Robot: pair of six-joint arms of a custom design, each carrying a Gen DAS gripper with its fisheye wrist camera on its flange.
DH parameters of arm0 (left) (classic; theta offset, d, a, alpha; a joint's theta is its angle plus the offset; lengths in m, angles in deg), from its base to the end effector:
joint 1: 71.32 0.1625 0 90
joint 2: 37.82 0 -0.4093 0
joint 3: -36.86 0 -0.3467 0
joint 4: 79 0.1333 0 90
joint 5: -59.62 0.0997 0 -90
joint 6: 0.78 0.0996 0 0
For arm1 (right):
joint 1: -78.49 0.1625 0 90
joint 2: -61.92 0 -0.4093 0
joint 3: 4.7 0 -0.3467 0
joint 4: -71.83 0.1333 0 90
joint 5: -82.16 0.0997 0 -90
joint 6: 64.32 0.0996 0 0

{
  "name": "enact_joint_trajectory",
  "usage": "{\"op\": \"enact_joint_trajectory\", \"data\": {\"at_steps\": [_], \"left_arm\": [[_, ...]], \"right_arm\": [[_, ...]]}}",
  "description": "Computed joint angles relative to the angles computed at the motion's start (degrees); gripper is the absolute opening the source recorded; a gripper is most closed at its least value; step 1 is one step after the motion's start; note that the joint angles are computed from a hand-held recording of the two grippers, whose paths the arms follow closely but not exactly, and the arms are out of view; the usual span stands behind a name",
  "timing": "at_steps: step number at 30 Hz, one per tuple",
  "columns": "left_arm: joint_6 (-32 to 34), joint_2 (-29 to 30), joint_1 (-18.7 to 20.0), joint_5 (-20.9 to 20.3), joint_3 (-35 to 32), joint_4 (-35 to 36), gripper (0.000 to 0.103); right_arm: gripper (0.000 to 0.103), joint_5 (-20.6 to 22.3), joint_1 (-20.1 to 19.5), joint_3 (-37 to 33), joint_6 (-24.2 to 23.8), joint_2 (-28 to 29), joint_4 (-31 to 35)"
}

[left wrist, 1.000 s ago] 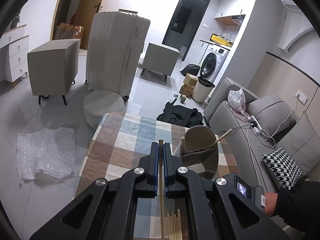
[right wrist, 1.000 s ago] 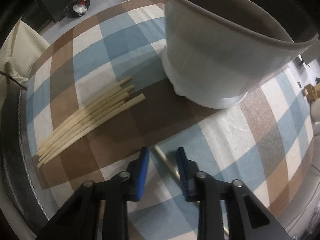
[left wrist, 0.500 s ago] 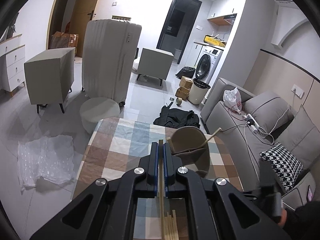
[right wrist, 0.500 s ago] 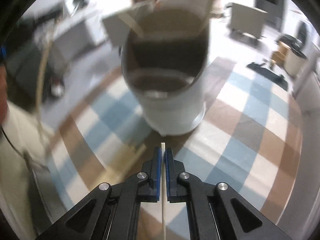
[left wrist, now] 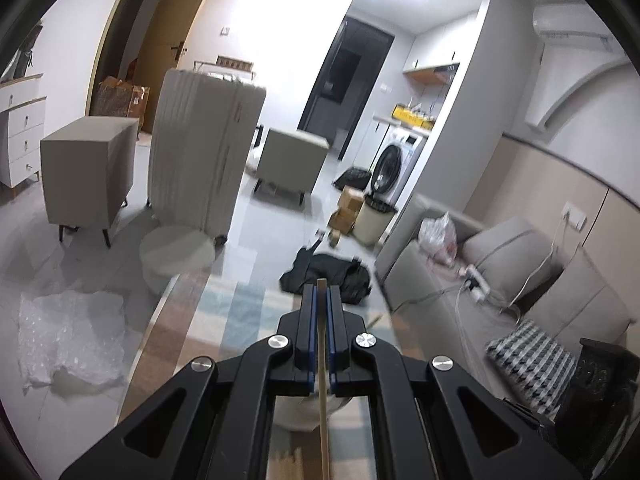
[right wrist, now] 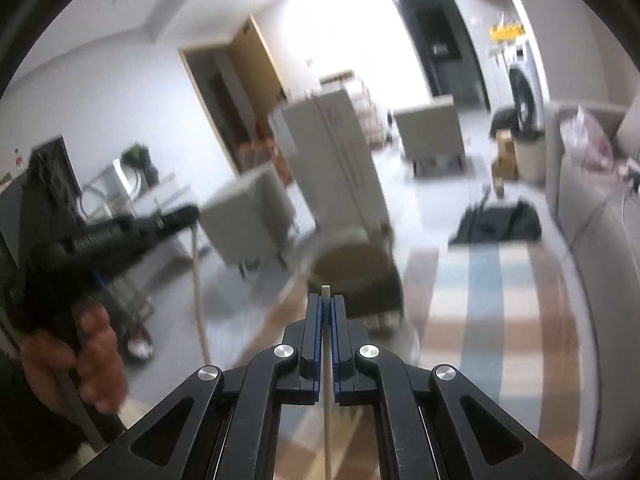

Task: Organize utensils
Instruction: 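Lift both held chopsticks and carry them above the white holder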

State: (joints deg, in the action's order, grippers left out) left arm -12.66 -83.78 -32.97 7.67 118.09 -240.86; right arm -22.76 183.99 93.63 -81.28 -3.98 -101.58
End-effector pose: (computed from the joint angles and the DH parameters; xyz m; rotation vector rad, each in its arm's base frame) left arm -0.4238 -0.5835 0.2530 0.6156 2.5876 -1.2226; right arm 0.2634 -0.5468 0.3671 0.5734 -2.5529 1.2406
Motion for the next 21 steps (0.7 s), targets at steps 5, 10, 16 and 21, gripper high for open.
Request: {"op": "enact_joint_trajectory", "data": {"at_steps": [5,10,16,21], "left_arm": [[5.8,4.4,0.3,0.3,-8.4,-3.2,0.000],[13.7,11.4,1.6,1.6,-18.5,-7.6,0.000],[17.4,17.2,4.4,1.6,-24.8,-12.1,0.000],[16.4,19.0,6.9,-1.1,-25.5,-13.0,0.000]], "right_arm": [[0.003,0.5,2.2,-9.5,-1.4,4.8,-4.4],[0.003,0.1,2.6,-20.7,-1.2,12.0,-8.1],[0.003,0.7,1.0,-30.2,1.5,19.6,-11.0],[0.003,0.3,-1.1,-33.9,2.5,24.1,-13.8]]}}
